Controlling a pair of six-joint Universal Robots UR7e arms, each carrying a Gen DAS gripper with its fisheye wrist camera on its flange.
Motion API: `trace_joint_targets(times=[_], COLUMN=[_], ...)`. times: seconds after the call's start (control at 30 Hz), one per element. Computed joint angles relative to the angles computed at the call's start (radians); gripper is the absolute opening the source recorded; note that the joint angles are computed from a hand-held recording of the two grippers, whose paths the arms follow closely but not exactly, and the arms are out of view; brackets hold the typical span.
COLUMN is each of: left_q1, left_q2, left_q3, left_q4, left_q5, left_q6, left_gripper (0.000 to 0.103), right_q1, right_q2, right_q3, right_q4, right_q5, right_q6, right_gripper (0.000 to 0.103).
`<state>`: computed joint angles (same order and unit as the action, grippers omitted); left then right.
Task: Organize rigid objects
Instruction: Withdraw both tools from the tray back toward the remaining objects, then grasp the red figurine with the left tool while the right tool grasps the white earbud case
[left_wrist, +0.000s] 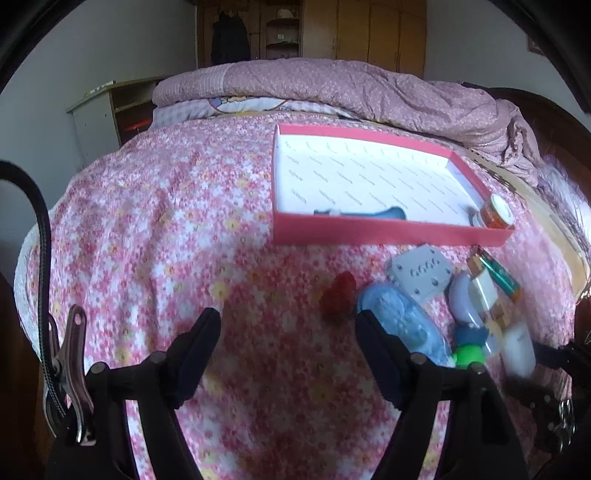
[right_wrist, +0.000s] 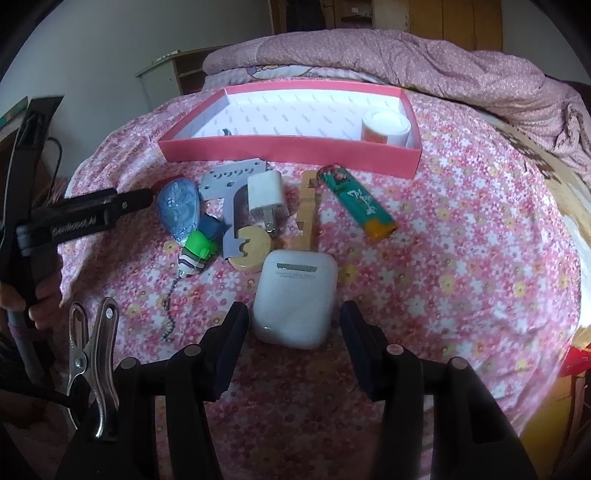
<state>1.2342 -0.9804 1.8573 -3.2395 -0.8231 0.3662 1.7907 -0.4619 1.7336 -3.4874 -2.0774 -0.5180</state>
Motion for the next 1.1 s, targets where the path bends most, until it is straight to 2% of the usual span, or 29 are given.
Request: trace_joint_targets(times=[0.33,0.47,0.57,0.83,1.0,1.1], left_q1=[0.008,0.019,0.024,0.025,0.027,0.025], left_q2=[0.070,0.074,0.073,0.066,0.029,0.011], left_q3=[-0.061,-0.069,-0.075,-0.070,-0.033,-0.012], left_q4=[-0.060,-0.052,-0.040,-0.022,0.006,0.014], left_q5=[0.024,0.002,-0.019,-0.052,-0.083,-0.100], left_q6=[0.109,0.095,0.083,0.047,0.010,-0.007], left_gripper=[0.070,0.068,0.060,0.022,0.022,0.022], right_q1=[0.004,-0.002,-0.006,-0.006,-0.015,-0.014], right_q2=[0.027,0.028,0.028,0.049,0.039,0.041], right_q3=[-0.011,-0.014,-0.013,-0.019,-0.005,-0.005], right_q4=[-0.062,-0.089,-0.102,-0.152,-0.153,-0.166], right_q5=[-0.025,-0.034,-0.026,-0.028,0.005,-0.005], right_q6=[-0.043,-0.031,-0.037,-0.074,-0.053,-0.054], right_gripper=[0.053,0.053,0.053,0.056,0.056,0.050])
